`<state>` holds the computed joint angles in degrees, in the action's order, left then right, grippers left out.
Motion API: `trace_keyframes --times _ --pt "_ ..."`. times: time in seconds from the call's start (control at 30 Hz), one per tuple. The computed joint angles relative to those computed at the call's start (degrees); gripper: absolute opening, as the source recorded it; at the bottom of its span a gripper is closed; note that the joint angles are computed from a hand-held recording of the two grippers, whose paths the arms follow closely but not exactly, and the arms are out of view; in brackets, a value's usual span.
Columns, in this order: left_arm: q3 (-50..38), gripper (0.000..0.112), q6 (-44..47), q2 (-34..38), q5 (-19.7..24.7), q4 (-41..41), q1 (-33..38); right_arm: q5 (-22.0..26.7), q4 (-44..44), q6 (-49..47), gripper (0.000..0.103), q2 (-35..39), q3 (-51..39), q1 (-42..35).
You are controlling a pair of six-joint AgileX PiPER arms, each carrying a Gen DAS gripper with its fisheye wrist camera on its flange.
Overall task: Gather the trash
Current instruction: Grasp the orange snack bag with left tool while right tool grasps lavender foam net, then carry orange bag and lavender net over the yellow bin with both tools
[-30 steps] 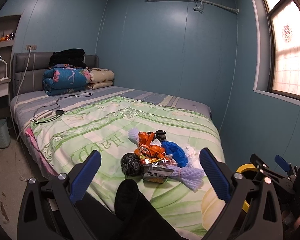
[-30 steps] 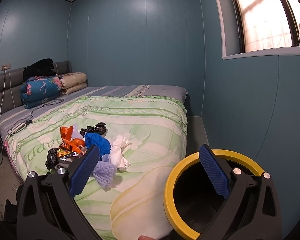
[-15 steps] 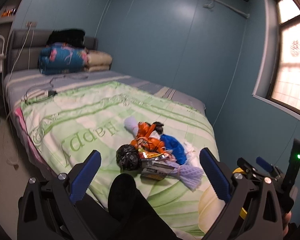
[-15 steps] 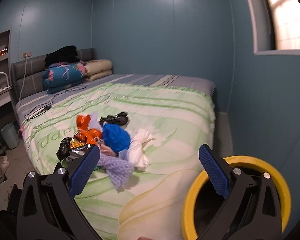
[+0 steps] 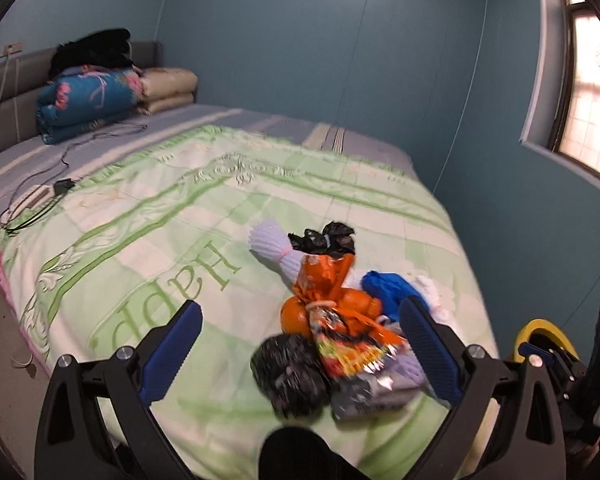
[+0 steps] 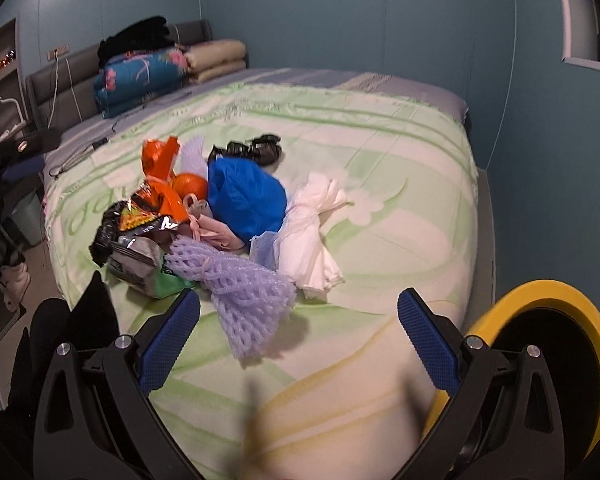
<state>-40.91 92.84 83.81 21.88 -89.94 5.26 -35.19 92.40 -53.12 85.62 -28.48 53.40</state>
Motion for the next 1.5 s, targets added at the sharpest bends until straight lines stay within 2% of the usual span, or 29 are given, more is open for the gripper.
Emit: trace_keyframes --times 0.1,0.17,0.27,0.43,0.63,0.7,0.77,0.83,0.93,0.97,1.03,1.23,1.4,1.5 --pt "-5.26 0.095 -1.81 6.03 -0.46 1.49 -1.26 4.02 -1.56 -0.12 0.095 2.78 -2.1 -3.37" --pt "-8.09 0.095 -2.52 9.31 -0.63 2.83 -2.15 5.01 -1.75 -0.36 0.095 4.75 -3.48 -4.75" --pt "-13.86 0.095 -10.5 15.1 -0.3 11.61 -3.29 7.62 -2.8 -0.11 0.095 6.82 -4.73 -7.05" --pt "-20.06 0.095 -19.21 20.73 1.22 20.36 -4.28 10.35 -4.3 0.7 0.095 8.71 -5.73 -9.03" --pt "-25.23 0.095 -24.21 25.52 2.08 25.33 -5.72 12.48 -7.06 2.21 0.095 10.56 -6.92 -10.2" --pt "-26.76 0.084 -26.1 26.84 2.67 26.84 -6.16 13.71 -7.31 2.21 0.094 11.22 -7.33 -10.86" --pt "-27.87 0.076 -27.59 27.74 3.62 28.27 -6.51 14.48 -7.77 2.54 0.082 11.84 -7.91 -11.54" --pt "-28.14 0.064 -27.26 28.15 4.27 28.13 -6.71 14.88 -7.4 1.84 0.079 12.23 -8.3 -11.79" --pt "-28.45 0.041 -26.6 28.54 5.99 27.7 -6.57 14.81 -7.49 1.74 0.066 12.26 -8.19 -11.19" --pt "-28.42 0.032 -25.93 28.53 6.88 26.96 -6.34 14.56 -8.21 2.57 0.059 12.07 -7.88 -10.79" --pt "-27.79 0.025 -24.27 28.08 6.96 25.24 -6.34 14.95 -9.28 2.94 0.049 11.79 -7.8 -10.41" --pt "-25.18 0.024 -21.22 26.16 6.98 22.08 -5.93 14.33 -10.56 4.09 0.02 10.21 -6.86 -8.66" --pt "-22.25 0.024 -17.76 23.17 9.0 17.14 -3.49 17.06 -13.12 7.72 0.018 5.64 -4.13 -10.2" --pt "-20.47 0.024 -15.8 20.98 10.45 14.73 -1.99 14.84 -8.91 4.19 0.018 1.89 -2.76 -8.62"
